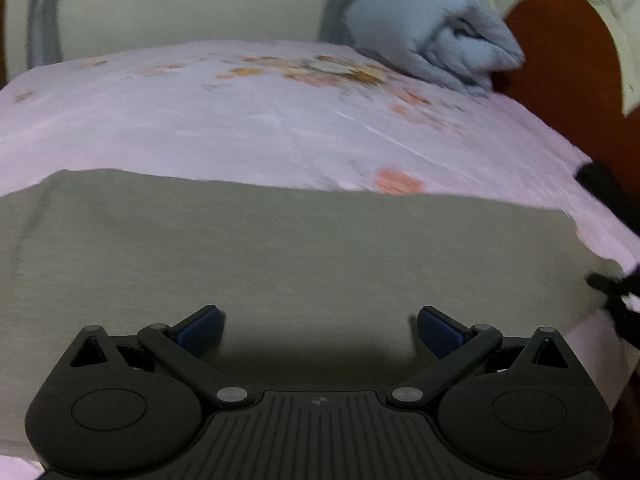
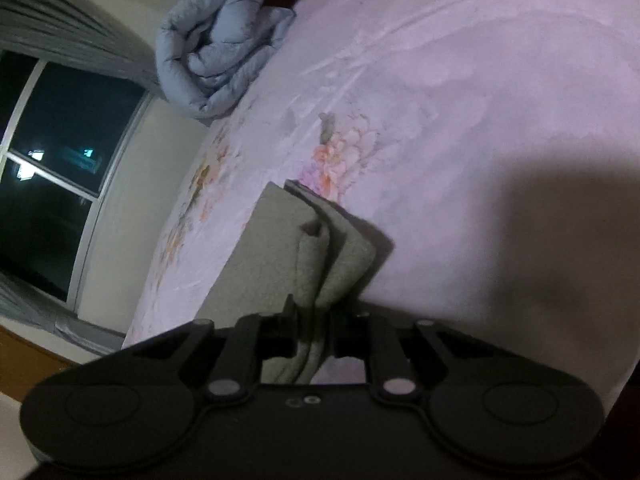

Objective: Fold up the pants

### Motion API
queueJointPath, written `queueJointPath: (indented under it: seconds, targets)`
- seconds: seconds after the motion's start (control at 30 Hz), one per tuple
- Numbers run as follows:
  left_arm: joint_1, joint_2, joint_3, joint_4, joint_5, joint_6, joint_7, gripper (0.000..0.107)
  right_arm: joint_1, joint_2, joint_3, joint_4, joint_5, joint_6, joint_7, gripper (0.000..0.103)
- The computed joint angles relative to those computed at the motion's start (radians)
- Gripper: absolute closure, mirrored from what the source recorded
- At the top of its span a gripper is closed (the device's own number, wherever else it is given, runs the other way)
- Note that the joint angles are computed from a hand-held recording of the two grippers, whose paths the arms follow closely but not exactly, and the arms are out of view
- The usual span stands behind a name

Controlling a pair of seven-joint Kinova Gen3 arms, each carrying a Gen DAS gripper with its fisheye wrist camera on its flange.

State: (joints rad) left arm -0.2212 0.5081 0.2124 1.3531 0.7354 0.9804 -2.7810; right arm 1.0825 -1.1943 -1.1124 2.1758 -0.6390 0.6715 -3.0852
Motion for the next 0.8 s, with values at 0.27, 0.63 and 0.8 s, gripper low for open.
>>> queueJointPath:
  seconds: [0.27, 0.63, 0.8]
  targets:
    - [-0.016, -0.049, 0.003, 0.070, -0.008, -0.009, -0.048, 0.004, -0.005, 0.020, -0.003, 0.002, 0.007, -0.018, 0.010, 0.085]
    - [0.012, -0.054, -0.015, 0.101, -0.013, -0.056, -0.084, 0.004, -0.010, -0.125, 0.041, 0.046, -0.062, 0.012, -0.151, 0.084]
    - [0.009, -0.055, -0.011, 0.114, 0.002, -0.073, -0.100, 0.004, 0.022, -0.097, 0.045, -0.002, -0.035, 0.076, -0.156, 0.084]
